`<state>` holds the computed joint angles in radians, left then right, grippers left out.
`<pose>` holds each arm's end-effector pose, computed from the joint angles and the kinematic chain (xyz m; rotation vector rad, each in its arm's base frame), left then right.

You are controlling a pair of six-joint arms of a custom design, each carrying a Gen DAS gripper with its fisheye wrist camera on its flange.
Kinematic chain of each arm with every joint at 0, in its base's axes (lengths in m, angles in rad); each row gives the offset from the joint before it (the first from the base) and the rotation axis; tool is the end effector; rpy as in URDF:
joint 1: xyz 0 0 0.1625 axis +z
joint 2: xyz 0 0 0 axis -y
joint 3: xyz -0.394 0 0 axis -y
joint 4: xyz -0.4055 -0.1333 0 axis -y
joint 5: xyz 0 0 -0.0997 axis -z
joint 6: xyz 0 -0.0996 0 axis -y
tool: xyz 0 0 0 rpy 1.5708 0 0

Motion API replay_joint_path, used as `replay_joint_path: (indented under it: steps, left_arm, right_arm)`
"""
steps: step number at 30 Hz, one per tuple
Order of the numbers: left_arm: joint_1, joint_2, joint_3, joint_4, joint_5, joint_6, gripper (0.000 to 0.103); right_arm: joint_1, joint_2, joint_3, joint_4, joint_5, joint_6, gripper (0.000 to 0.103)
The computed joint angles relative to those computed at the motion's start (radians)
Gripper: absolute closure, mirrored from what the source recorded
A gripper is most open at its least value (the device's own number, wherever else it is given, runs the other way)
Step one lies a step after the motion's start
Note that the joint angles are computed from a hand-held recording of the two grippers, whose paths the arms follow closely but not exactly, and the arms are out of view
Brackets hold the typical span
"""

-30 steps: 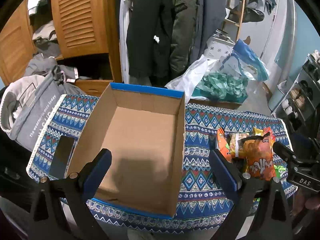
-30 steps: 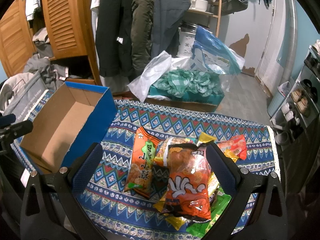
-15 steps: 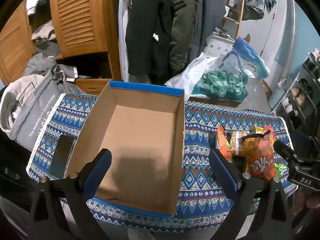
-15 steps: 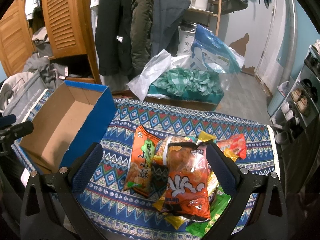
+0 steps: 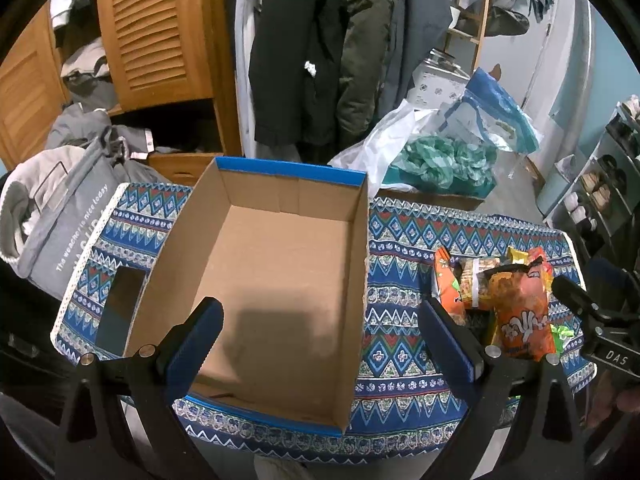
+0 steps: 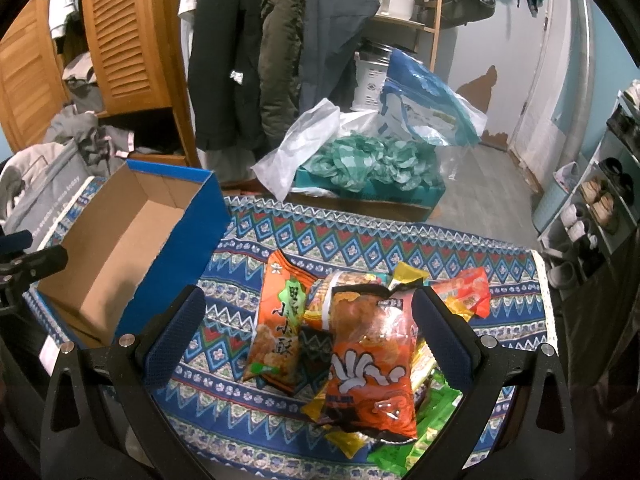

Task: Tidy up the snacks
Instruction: 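Grasp the orange chip bag with the left gripper while the right gripper grasps the orange puffs bag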

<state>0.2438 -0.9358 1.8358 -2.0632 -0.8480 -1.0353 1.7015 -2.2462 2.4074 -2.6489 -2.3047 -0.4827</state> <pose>-0.4834 -0.3255 0.0540 0.5395 2.3703 -0.6572 0.1016 -0.2622 0.4391 0.2577 -2.1509 0.8909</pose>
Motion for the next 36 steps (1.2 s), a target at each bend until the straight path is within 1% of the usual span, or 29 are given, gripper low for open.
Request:
replay_joint_path:
  steps: [1,2,4,9,13,16,19,21,23,25,29,32,34,36]
  left_arm:
    - [0.004,0.006,-0.006,0.007,-0.003,-0.002,0.004]
    - [0.007,0.012,-0.011,0.016,-0.006,-0.006,0.004]
    - [0.016,0.024,-0.023,0.025,-0.02,-0.002,0.004]
    - [0.043,0.065,-0.064,0.032,-0.084,0.021,0.004]
    - [0.056,0.097,-0.1,0.022,-0.114,0.045,0.004]
    - [0.06,0.131,-0.134,0.019,-0.133,0.075,0.004]
    - [0.061,0.172,-0.174,0.033,-0.146,0.109,0.004]
    - [0.064,0.193,-0.194,0.04,-0.162,0.126,0.004]
    - [0.069,0.218,-0.218,0.056,-0.176,0.13,0.004]
    - [0.075,0.24,-0.235,0.061,-0.183,0.13,0.004]
    - [0.086,0.28,-0.268,0.089,-0.19,0.12,0.004]
    - [0.09,0.301,-0.279,0.098,-0.193,0.107,0.004]
    - [0.091,0.32,-0.293,0.105,-0.192,0.103,0.004]
    - [0.094,0.339,-0.31,0.111,-0.196,0.103,0.004]
  right_arm:
    - [-0.039,-0.029,0.018,-0.01,0.016,-0.028,0.002]
    - [-0.055,-0.037,0.019,-0.011,0.034,-0.041,0.002]
    - [-0.065,-0.035,0.015,-0.013,0.034,-0.045,0.002]
    - [-0.08,-0.015,0.0,-0.021,0.009,-0.042,0.002]
    - [-0.115,0.003,-0.014,-0.018,0.005,-0.038,0.002]
    - [-0.17,0.005,-0.034,0.01,0.029,-0.022,0.002]
    - [-0.217,0.01,-0.044,0.022,0.044,-0.032,0.002]
    - [-0.237,0.017,-0.042,0.018,0.04,-0.034,0.002]
    - [-0.269,0.012,-0.041,0.042,0.053,-0.027,0.002]
    - [-0.293,0.012,-0.035,0.053,0.059,-0.024,0.002]
    - [-0.338,0.02,-0.012,0.032,0.045,-0.048,0.002]
    - [-0.373,0.022,-0.011,0.056,0.06,-0.037,0.002]
    - [-0.387,0.023,-0.01,0.068,0.07,-0.028,0.002]
    - [-0.391,0.023,0.0,0.056,0.067,-0.035,0.002]
